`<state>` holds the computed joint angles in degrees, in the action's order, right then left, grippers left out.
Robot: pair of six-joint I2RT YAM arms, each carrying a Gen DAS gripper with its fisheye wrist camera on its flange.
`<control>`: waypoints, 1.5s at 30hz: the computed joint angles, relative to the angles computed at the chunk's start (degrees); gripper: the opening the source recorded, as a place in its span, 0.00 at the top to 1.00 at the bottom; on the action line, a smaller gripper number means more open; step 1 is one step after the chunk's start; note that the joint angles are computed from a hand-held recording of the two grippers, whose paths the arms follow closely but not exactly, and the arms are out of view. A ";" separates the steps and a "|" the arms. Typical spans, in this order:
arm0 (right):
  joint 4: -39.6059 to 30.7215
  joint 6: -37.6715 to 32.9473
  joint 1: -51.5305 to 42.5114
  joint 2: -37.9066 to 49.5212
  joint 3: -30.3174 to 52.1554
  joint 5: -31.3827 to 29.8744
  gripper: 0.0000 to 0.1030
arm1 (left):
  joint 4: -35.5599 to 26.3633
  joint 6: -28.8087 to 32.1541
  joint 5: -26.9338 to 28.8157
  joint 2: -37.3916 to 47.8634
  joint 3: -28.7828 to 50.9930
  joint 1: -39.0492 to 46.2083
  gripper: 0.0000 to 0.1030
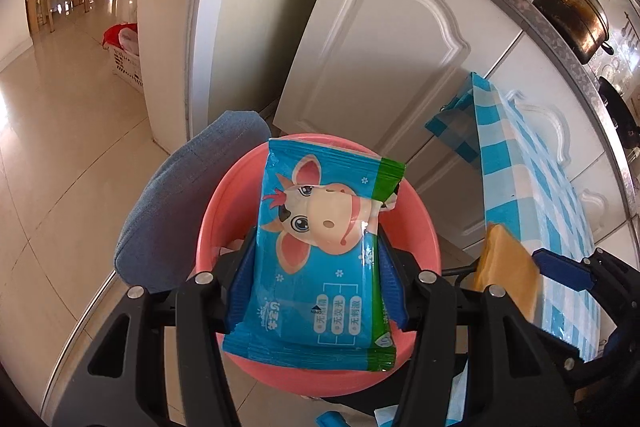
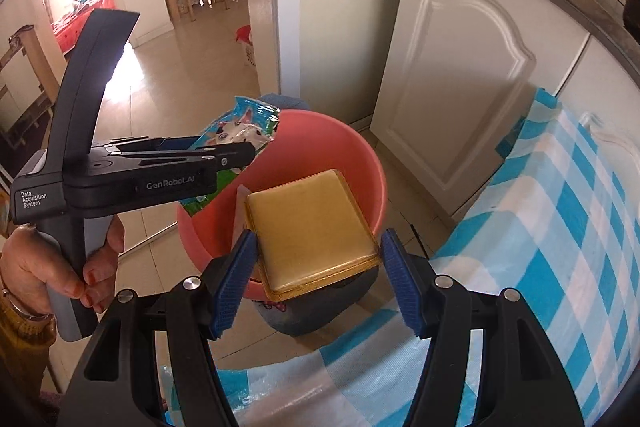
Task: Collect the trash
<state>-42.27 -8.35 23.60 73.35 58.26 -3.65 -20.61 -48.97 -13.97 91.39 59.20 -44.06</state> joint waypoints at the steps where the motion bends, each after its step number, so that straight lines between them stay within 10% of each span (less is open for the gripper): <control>1: 0.40 0.03 0.45 1.09 0.17 0.22 0.37 | 0.14 0.11 0.53 0.91 0.40 0.35 0.47; 17: 3.06 1.25 -1.13 9.94 2.69 -3.60 0.22 | 1.11 1.35 2.13 7.28 3.18 2.18 0.39; 27: 5.97 8.74 -18.49 0.49 -4.19 -23.01 0.18 | -0.17 -1.75 -4.36 5.18 1.42 -1.61 0.17; 45: -4.48 1.16 -50.47 -12.39 -5.36 -29.38 0.13 | -14.65 0.25 -21.45 8.30 19.99 -15.09 0.06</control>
<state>-46.76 -7.20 -26.86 60.96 52.90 -33.04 -35.26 -48.72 -35.42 99.69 79.19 -59.15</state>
